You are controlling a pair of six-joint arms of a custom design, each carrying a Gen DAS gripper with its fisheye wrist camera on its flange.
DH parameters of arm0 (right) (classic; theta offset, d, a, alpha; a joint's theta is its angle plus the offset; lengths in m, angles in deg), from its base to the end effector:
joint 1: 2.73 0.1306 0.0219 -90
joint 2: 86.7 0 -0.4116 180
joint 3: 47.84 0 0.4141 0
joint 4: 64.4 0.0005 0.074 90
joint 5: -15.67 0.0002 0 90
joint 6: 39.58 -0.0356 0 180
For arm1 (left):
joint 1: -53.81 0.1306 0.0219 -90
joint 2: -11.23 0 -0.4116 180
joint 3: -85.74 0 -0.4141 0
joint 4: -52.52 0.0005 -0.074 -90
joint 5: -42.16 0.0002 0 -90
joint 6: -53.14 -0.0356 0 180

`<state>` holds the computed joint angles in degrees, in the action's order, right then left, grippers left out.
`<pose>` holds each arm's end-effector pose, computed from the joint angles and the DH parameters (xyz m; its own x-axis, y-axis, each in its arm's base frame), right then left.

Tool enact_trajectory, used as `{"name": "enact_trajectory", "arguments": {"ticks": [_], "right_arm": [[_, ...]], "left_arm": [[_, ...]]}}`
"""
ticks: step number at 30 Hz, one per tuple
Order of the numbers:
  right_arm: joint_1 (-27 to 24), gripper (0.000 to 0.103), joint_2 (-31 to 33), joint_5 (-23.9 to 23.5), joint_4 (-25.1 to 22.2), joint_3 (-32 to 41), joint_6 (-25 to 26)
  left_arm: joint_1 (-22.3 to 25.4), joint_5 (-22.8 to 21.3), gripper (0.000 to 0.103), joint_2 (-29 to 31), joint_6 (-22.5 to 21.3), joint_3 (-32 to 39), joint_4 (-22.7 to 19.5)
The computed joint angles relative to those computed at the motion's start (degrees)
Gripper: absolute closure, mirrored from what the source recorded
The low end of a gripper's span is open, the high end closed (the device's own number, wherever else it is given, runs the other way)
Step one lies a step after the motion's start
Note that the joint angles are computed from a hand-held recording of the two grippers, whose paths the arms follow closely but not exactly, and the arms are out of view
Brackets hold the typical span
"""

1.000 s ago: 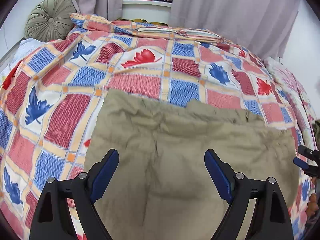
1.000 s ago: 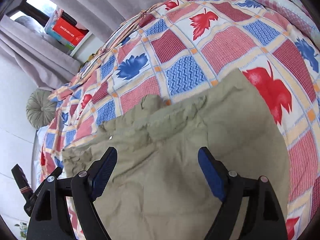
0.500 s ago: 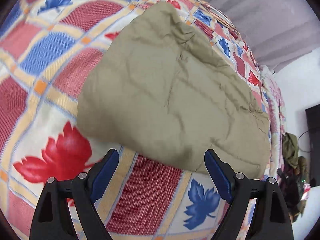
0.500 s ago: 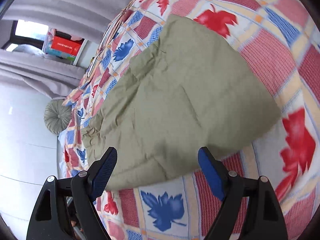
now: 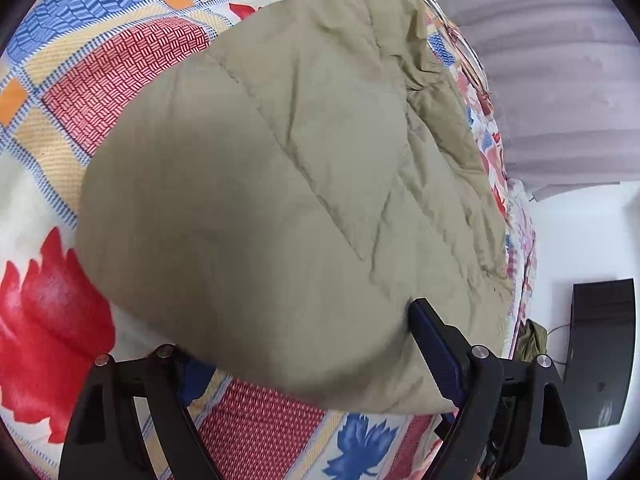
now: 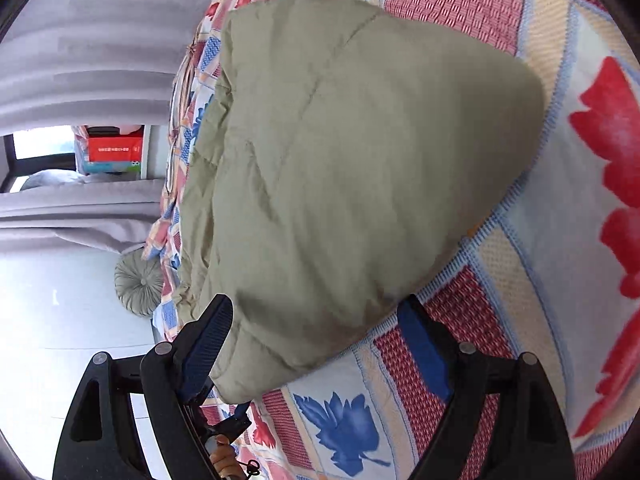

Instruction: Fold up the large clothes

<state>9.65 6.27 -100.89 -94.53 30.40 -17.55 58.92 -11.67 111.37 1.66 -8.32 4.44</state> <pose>0.5032 0.1262 0.3616 -0.7232 0.6902 0.0265 0.4506 0.4424 0.7754 0.5432 0.0270 0.3431 -0.8154 -0.5777 -0.0386 -0.3914 0.5991 -0.6984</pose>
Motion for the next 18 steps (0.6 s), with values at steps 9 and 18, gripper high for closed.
{"name": "enact_trajectory", "arguments": {"ticks": [9, 18], "right_arm": [[0.43, 0.016, 5.47, -0.99, 10.71, 0.31, -9.2], [0.36, 0.054, 6.04, -1.65, 12.97, 0.1, -15.95]], "left_arm": [[-2.44, -5.43, 0.031, 3.6, 4.12, 3.59, 1.11], [-4.26, -8.92, 0.079, 3.69, -8.06, 8.96, -3.81]]}}
